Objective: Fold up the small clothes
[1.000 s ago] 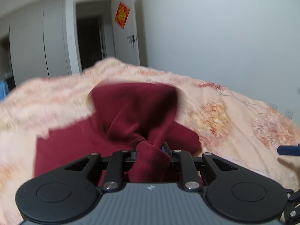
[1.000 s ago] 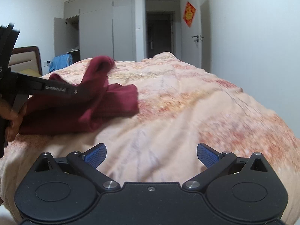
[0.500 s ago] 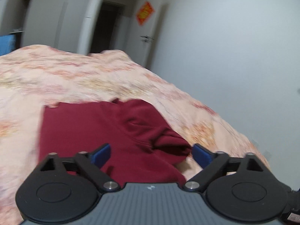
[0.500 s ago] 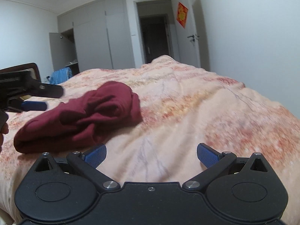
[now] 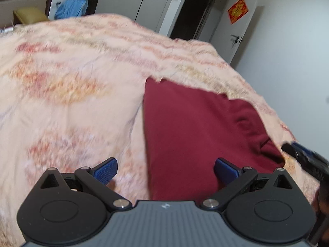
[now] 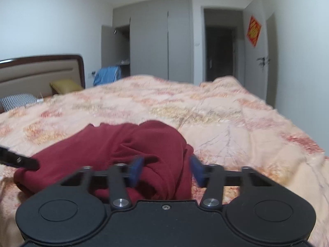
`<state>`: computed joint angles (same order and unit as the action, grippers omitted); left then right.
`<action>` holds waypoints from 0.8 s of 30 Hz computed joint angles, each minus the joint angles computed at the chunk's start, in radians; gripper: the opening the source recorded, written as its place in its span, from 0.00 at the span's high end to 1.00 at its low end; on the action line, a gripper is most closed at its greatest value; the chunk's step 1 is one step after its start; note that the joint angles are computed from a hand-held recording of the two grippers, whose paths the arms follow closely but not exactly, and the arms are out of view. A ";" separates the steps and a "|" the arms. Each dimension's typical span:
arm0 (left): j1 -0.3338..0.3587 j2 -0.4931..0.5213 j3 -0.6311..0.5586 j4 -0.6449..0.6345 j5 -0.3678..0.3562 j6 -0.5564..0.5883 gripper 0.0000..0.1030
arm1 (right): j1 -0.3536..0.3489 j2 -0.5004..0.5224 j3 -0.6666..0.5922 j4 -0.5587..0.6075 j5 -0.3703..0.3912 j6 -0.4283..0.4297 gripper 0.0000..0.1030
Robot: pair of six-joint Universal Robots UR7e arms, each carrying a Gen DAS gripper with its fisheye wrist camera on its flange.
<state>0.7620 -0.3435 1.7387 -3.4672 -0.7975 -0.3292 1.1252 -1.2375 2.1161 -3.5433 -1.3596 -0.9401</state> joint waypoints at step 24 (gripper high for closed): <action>0.002 0.012 0.009 0.033 -0.021 -0.012 0.00 | -0.069 0.165 0.172 -0.569 0.015 -0.582 0.85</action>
<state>0.7640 -0.3318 1.7480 -3.4343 -0.8185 -0.3416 1.0561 -1.0727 2.2878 -4.1125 -1.3443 -1.5218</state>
